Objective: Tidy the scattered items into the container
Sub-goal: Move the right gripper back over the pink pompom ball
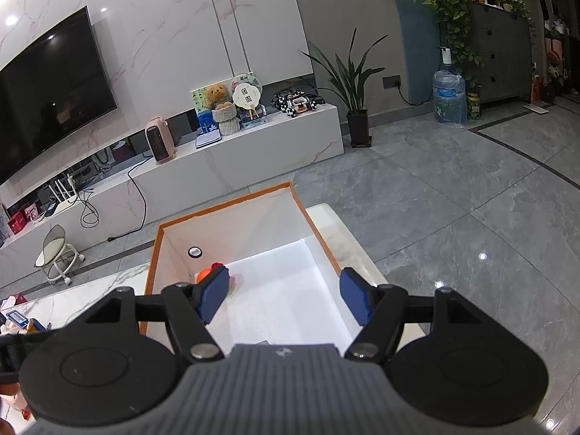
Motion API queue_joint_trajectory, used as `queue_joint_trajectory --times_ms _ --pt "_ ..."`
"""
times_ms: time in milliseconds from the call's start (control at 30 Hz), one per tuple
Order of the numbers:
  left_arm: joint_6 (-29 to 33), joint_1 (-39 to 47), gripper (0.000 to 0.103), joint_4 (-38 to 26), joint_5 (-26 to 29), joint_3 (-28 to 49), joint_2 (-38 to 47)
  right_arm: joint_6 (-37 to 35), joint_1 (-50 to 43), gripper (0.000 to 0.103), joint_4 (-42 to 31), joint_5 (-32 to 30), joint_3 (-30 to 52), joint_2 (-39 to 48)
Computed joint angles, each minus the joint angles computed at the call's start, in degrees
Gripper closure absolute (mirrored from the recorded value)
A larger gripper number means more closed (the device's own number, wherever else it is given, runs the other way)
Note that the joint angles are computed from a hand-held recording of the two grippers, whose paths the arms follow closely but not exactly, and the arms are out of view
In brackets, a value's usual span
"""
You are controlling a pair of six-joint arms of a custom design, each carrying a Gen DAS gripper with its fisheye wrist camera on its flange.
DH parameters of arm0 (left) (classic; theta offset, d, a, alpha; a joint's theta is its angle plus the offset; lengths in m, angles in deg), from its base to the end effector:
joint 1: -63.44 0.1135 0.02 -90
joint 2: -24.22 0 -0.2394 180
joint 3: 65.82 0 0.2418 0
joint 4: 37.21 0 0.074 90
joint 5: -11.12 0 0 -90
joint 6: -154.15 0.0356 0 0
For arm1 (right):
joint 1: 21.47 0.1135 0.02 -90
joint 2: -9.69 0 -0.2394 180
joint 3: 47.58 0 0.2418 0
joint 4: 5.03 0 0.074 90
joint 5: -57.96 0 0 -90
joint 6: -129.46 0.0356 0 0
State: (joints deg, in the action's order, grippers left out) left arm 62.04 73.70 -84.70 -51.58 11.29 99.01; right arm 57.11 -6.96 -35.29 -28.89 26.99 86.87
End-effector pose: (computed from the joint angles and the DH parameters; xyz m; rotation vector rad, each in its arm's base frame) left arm 0.2718 0.0326 0.2794 -0.0187 2.2998 -0.4873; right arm 0.2913 0.0734 0.2765 0.0913 2.1536 0.2681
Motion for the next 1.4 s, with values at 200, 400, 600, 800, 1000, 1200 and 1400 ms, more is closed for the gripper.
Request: queue_joint_trajectory --times_ms 200,400,600,800,1000,1200,1400 --pt "3.2 5.5 0.000 -3.3 2.2 1.7 -1.4 0.1 1.4 0.032 -0.2 1.0 0.6 0.0" --pt "8.3 14.8 0.000 -8.2 6.6 5.5 -2.0 0.2 6.4 0.032 0.6 4.0 1.0 -0.6" --pt "15.3 26.9 0.000 -13.3 13.0 10.2 -0.2 -0.1 13.9 0.032 1.7 8.3 1.9 0.1" --pt "22.9 38.8 0.000 -17.5 18.4 15.5 5.8 -0.4 20.6 0.032 1.4 11.2 4.7 2.6" --pt "28.8 48.3 0.000 -20.3 21.5 21.5 13.7 0.1 26.3 0.031 1.5 12.4 8.4 6.2" --pt "31.4 54.8 0.000 -20.9 22.8 28.2 22.5 -1.3 32.1 0.027 2.2 15.2 13.1 12.6" --pt "33.6 56.9 0.000 -20.0 21.6 31.4 29.4 -3.8 35.5 0.023 2.3 15.6 18.2 19.4"
